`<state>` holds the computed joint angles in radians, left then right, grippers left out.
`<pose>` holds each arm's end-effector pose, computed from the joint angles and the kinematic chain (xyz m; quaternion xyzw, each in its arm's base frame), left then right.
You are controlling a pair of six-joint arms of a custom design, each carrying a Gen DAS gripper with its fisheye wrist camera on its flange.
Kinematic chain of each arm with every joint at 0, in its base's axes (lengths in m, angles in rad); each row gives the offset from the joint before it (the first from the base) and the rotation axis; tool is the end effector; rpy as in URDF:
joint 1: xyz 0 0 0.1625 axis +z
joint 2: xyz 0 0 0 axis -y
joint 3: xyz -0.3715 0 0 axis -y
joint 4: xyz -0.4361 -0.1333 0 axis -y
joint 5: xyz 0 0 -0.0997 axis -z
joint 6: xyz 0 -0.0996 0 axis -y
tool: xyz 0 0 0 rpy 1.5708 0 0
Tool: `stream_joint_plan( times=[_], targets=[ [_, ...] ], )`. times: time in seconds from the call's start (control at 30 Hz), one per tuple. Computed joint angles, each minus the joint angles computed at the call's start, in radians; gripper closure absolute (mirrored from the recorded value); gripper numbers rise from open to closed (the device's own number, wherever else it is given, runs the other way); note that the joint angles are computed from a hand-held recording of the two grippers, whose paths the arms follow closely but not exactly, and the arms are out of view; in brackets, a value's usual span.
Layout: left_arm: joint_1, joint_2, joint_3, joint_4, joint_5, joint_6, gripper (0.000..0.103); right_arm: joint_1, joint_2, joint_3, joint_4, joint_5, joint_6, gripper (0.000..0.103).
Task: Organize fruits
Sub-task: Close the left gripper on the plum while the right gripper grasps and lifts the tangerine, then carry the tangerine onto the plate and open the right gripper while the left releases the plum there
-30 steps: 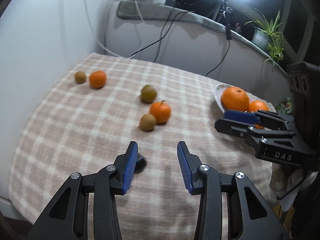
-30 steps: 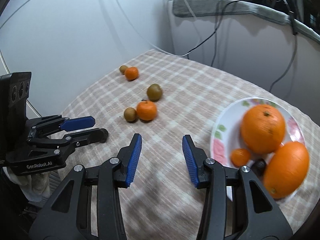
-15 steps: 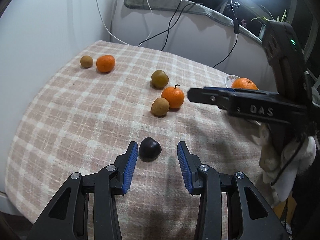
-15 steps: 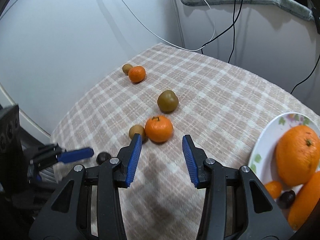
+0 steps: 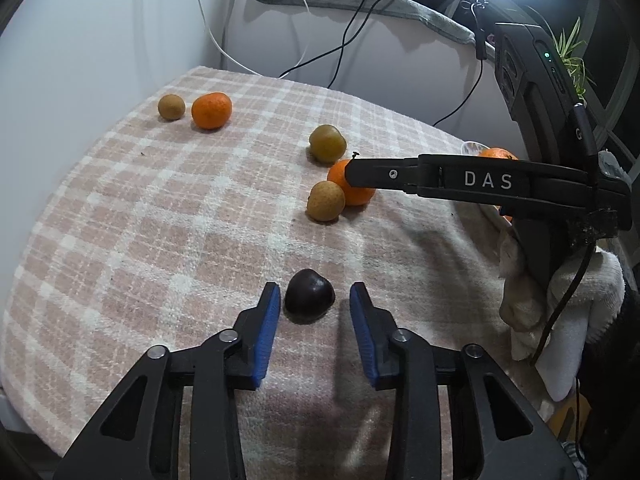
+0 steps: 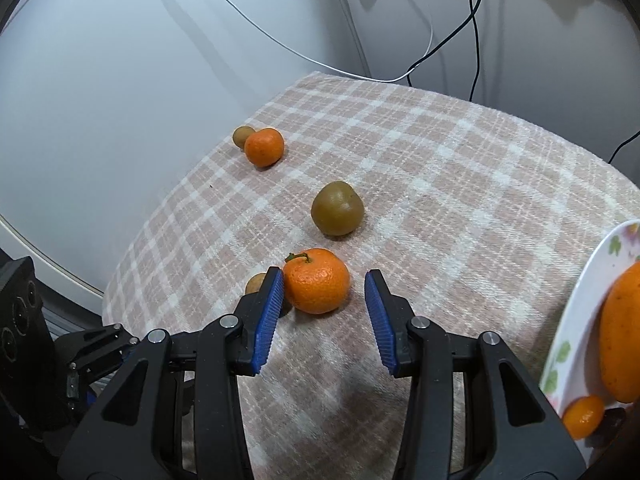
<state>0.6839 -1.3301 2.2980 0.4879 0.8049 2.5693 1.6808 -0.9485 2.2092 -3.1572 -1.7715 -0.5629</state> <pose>-0.0621 -0.3117 0.0813 0.1239 0.9180 -0.2884 0.2425 0.1649 -0.4600 -0.0115 0.3088 -0.9321 0.1350 0.1326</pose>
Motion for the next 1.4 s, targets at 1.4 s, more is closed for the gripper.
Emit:
stream_joint_plan(
  times=[1.4],
  targets=[
    [-0.035, 0.059, -0.097, -0.108, 0.082, 0.124, 0.08, -0.13, -0.458, 0.331, -0.101, 0.088, -0.069, 0.065]
  ],
)
